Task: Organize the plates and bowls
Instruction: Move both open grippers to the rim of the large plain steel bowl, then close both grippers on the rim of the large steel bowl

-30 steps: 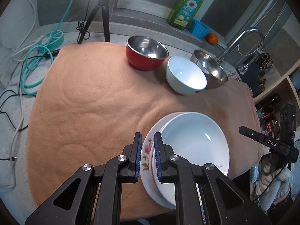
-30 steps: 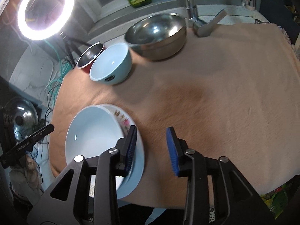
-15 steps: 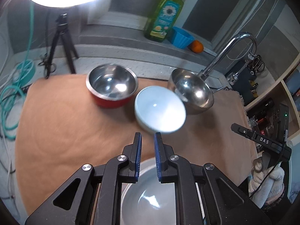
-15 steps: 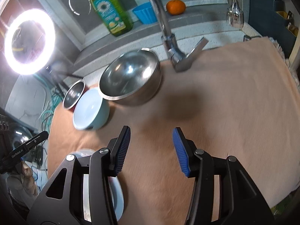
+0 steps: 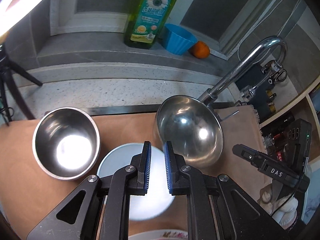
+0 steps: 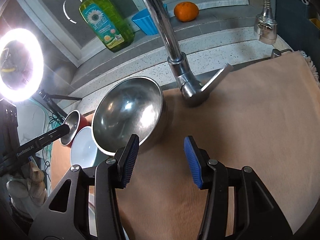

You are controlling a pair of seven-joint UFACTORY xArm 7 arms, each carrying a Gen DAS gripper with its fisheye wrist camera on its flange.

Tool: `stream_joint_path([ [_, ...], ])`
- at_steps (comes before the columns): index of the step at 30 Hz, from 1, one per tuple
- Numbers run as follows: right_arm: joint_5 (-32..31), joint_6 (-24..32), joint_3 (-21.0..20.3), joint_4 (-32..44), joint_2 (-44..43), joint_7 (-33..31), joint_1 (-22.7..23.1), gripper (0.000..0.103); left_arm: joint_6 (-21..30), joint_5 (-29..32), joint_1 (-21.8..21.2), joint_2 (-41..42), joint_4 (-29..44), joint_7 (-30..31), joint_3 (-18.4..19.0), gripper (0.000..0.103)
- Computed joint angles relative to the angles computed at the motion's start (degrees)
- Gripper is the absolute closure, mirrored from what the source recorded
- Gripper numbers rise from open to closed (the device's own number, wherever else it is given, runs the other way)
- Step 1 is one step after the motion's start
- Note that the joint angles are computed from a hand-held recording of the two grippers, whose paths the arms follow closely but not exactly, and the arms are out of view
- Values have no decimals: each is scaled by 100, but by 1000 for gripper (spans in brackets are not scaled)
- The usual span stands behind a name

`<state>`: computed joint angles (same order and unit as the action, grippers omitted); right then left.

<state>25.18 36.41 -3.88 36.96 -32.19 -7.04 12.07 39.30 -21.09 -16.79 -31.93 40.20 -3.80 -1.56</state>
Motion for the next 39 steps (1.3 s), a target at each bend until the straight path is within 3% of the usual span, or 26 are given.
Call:
stream_joint_path([
  [2,38,-24,-12,101,158,-10,35,54,-12,25,7,240,144,-22,-23,84],
  [19,238,108,121,636,984,-45,-62,54,221,-40,151,1389,927,76,-144,84],
  [23,342,193,99,696,1082,-110,-79,70,289,-21,171,1492,1000,128,-181,84],
  [27,416,244,125,717,1129,-153,-104,75,313,-123,175,1562,1030,178,-176,85],
  [29,483,283,120,731,1153,-202,-98,82,330,-126,186,1587,1039,200,-185,90],
  [39,519,338,178,782,1183,-241,-142,85,347,-168,206,1547,1007,233,-198,91],
])
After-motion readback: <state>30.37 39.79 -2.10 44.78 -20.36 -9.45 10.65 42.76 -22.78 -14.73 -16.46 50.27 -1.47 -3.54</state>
